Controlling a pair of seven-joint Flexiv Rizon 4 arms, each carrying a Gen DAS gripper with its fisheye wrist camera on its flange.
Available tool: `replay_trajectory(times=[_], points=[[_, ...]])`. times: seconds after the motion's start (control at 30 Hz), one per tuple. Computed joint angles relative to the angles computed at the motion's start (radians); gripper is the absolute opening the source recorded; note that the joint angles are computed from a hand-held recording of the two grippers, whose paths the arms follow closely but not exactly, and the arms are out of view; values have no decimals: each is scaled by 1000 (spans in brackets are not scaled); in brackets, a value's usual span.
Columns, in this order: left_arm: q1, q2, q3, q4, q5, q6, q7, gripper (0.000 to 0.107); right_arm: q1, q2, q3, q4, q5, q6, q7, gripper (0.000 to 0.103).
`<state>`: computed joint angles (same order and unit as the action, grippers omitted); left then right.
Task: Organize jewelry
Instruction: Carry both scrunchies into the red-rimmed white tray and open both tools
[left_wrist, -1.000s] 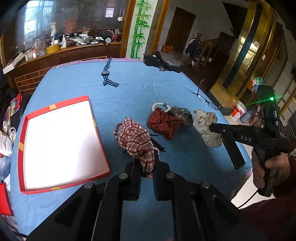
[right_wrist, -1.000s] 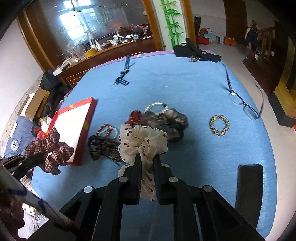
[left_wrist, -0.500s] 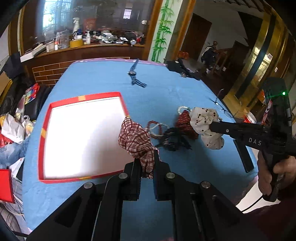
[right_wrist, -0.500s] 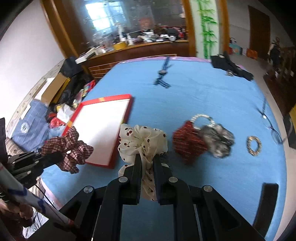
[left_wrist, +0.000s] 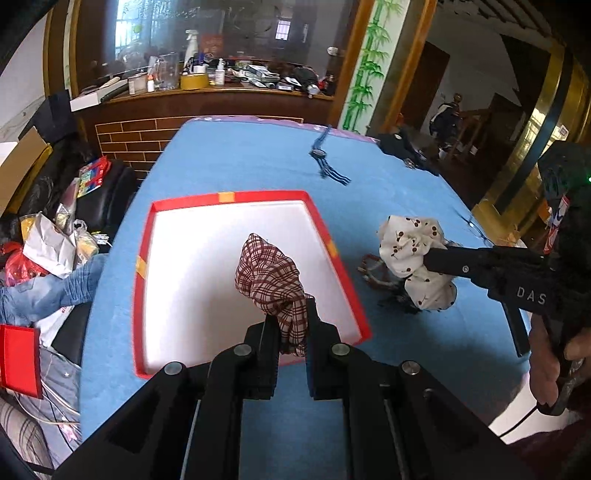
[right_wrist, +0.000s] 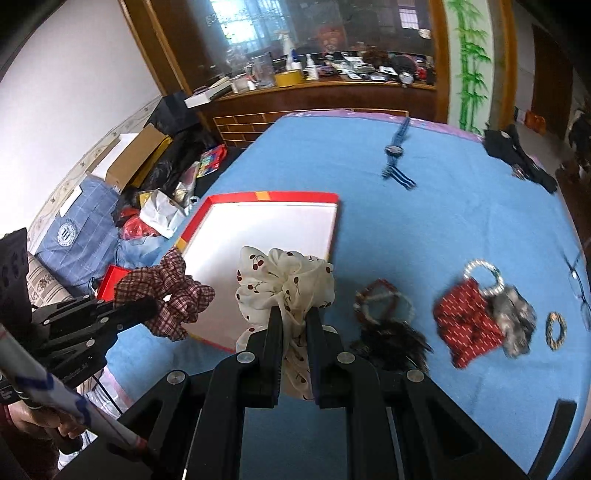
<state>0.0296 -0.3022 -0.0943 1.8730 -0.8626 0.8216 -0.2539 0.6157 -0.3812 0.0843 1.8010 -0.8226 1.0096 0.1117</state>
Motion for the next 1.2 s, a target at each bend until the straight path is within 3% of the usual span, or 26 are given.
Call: replay_trajectory(times=[0.27,0.47,0.87,1.13,1.2], points=[[10,-132,-28,-145,54,28,-64,10,-7,-130,-12,-164,116,-15,-132,13],[10,-248,-45,-277,164,49,-153,10,-14,-228,-28,-299,222,-53,-253,14],[1,-477,-64,-579,323,-38,-345,9,-49,-395,-51,-521,382,-87,-397,16],[-4,-547,-84,-672,364,-29,-400,10,-60,-485,-59,-643,445,-111,-459,17],[-5,-556,-90,-684,373,-27,-397,14,-61,-499,-60,-665,455,-126,-472,17]])
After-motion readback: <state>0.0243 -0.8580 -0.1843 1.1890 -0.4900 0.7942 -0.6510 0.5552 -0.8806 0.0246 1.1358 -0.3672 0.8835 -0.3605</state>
